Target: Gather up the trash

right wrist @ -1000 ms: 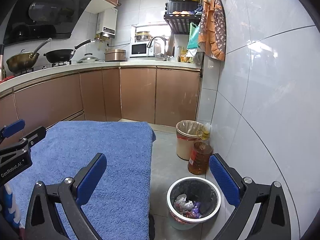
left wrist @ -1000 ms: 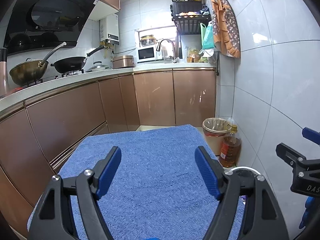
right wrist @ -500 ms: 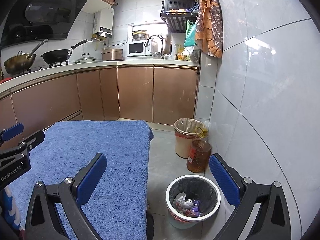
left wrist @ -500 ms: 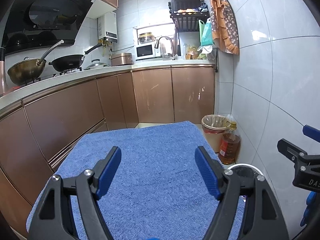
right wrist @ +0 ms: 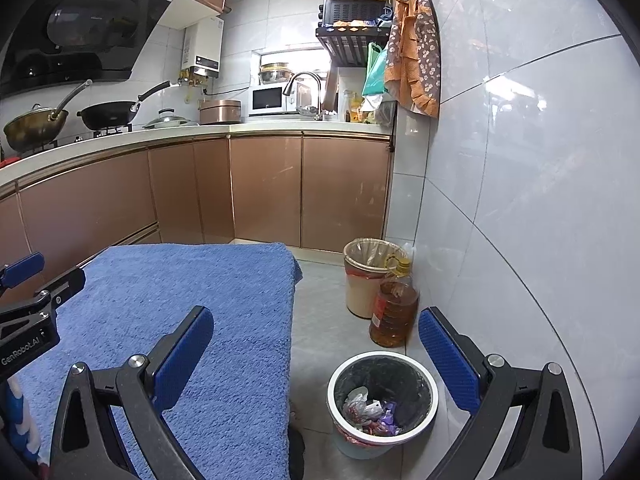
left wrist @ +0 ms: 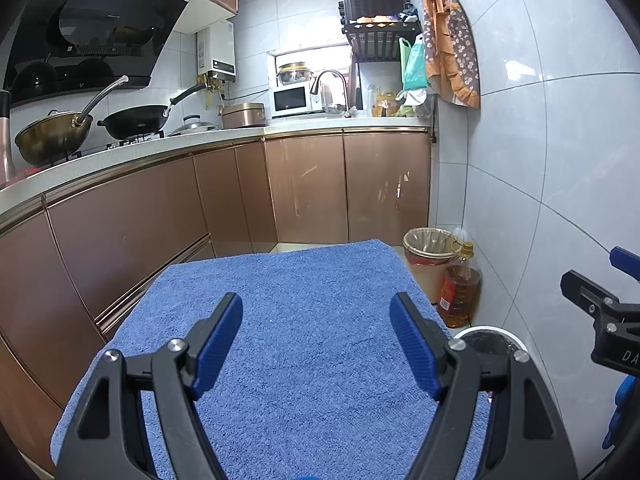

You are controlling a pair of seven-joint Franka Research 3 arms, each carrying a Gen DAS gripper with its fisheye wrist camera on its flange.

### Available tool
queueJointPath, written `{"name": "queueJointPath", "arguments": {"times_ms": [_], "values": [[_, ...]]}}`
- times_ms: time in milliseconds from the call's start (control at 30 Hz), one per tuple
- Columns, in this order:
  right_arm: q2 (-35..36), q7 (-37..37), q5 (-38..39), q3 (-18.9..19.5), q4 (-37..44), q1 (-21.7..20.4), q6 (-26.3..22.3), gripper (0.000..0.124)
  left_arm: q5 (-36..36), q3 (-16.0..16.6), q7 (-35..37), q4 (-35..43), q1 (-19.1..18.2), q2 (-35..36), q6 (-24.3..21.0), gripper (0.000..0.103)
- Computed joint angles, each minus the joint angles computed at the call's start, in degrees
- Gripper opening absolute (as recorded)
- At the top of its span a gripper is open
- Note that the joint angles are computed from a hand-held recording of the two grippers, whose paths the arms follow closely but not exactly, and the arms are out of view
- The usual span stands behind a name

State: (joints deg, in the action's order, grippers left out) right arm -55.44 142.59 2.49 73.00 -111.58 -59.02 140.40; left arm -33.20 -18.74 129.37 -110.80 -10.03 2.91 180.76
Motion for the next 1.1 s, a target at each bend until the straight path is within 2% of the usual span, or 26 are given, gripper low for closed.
{"name": "queueJointPath", "arguments": {"times_ms": [367, 567, 733, 933, 1100], "values": [[-0.9, -0.6, -0.5, -0.2, 0.4, -0.2, -0.3, 0.103, -6.7, -0.4, 5.7, -0.1, 0.1, -0.6, 0.2, 0.075], [-1.8, -1.4, 0.0, -0.1, 1.1, -0.7, -0.2, 0.103, -5.9, 1.1, 4.3, -0.4, -1.2, -0.9, 0.5, 0.075], [-2.3, -2.2, 0.6, -0.2, 1.1, -1.4, 0.4, 0.103, 3.5, 2.5, -5.0, -0.4, -1.6, 0.1, 1.3, 0.075], [-3.8, -2.5, 0.6, -0.2, 1.3, -2.7, 1.1, 0.103, 22.5, 7.0, -22.9, 0.2, -3.8, 2.0, 1.4, 0.075], [-4.7, -2.8, 1.3, 0.2, 1.6, -4.2, 1.4, 0.103, 29.6, 6.9, -28.8, 2.1, -2.9, 4.0, 0.2, 0.075]]}}
